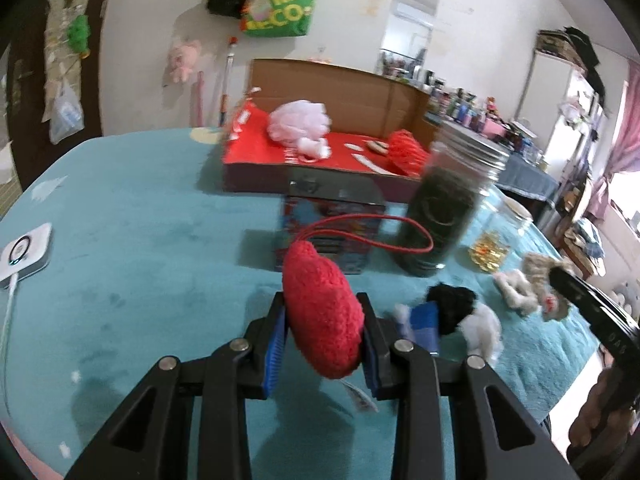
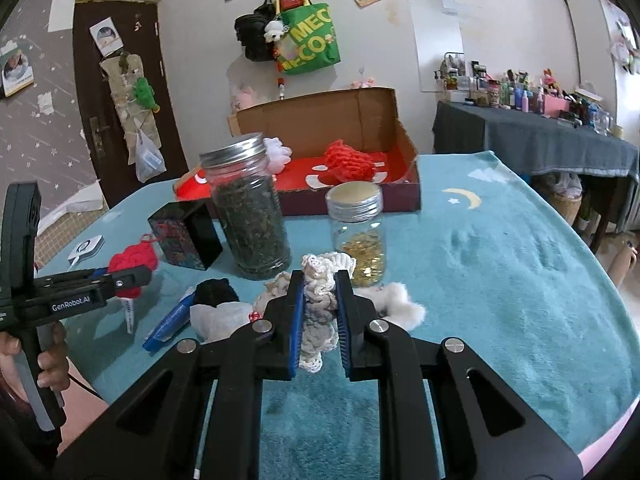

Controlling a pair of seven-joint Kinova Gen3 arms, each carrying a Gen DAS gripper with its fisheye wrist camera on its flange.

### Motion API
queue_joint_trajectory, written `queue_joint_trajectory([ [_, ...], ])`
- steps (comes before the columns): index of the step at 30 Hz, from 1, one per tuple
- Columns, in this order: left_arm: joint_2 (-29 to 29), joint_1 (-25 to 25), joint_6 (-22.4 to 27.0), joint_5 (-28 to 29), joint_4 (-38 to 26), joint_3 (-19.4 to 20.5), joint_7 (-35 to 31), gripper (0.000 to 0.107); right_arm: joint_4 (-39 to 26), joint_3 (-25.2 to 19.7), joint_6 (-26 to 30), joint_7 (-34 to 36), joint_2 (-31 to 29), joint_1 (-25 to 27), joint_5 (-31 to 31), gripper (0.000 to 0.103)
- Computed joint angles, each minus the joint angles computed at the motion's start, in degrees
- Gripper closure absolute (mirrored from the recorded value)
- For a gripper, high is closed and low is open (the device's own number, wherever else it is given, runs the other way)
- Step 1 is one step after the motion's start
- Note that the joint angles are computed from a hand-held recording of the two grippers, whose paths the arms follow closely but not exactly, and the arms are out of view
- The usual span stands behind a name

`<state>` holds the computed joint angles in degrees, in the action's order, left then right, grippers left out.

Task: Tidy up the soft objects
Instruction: 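Carry the braided rope and red plush with both tools over the box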

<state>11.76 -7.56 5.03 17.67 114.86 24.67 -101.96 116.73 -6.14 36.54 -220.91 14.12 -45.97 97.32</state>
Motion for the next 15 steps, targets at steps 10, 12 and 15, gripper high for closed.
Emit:
queue_joint_trajectory([
  [10, 1.82, -2.8, 6.99, 3.98, -4.68, -4.08, -3.02, 0.073, 0.86, -5.16, -3.97, 1.98, -2.65, 9.6, -2.7, 0.089],
  [12, 2.68, -3.9, 9.54, 5.93, -6.87, -4.41, -5.55, 0.073, 0.77, -5.46, -7.14, 3.13, -3.51, 12.39, -3.18, 0.089],
  [15, 4.95, -5.13, 14.83, 7.69, -11.81, -4.94, -10.87, 0.073, 0.03, -4.97, -12.94, 6.72, -4.34, 16.39, -5.12, 0.089],
])
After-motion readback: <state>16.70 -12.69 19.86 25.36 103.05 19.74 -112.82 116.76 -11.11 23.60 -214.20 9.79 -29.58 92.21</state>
